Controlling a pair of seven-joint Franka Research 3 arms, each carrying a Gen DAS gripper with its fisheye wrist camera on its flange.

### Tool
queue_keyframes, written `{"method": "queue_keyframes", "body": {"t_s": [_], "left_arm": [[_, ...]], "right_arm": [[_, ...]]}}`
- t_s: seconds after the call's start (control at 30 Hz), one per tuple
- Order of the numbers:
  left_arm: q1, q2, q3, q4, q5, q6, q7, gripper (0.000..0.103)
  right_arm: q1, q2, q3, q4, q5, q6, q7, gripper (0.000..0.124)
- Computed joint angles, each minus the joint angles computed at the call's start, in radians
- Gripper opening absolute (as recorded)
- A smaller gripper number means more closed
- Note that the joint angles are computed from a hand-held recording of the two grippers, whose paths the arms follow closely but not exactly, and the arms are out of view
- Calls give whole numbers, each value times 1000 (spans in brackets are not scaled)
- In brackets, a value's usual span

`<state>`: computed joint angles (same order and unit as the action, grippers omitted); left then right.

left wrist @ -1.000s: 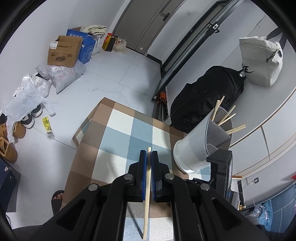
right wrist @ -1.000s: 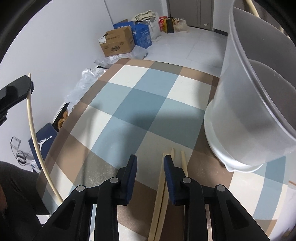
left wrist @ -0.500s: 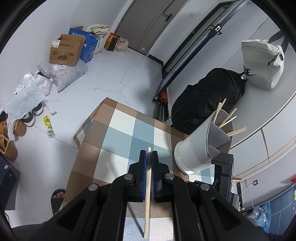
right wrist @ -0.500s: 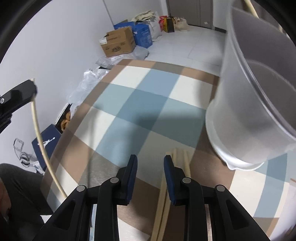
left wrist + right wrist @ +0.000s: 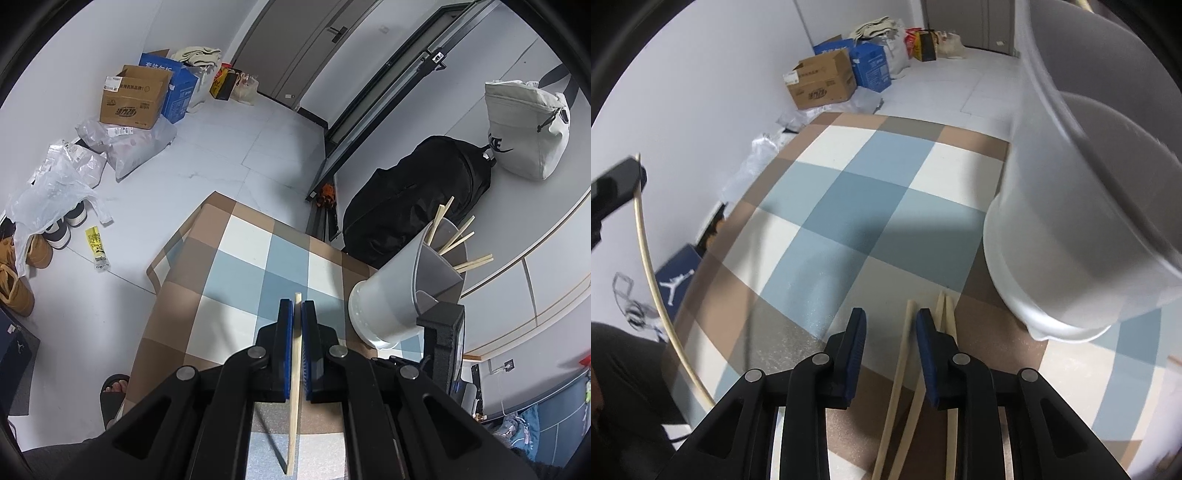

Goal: Organize utensils
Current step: 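Lower the right tool onto the chopsticks and close while the left tool holds its chopstick, then lift both held chopsticks and lower them into the utensil holder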

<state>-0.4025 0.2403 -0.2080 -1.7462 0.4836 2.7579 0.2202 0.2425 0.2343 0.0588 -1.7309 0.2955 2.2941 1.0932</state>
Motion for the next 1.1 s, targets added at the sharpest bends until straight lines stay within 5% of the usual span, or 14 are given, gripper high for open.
{"method": "queue_keyframes", "body": {"t_s": [0.23,0.3,0.43,0.97,1.1], "left_arm": [[1,1,-1,-3,-2,-1,7,1],[1,0,0,-5,-2,-2,8,1],[-4,2,3,-2,10,0,4,1],[-39,15,29,21,129,48,-57,1],[-79,17,56,67,262,11,-107,1]], "right_arm": [[38,-1,-9,-14,-130,51,24,18],[34,-3,-8,-20,-128,62,19,5],[24,-11,-7,-39,-102,94,25,3],[-38,-201,0,-179,356,310,-153,3],[-34,-248,-11,-196,476,345,-254,3]]}}
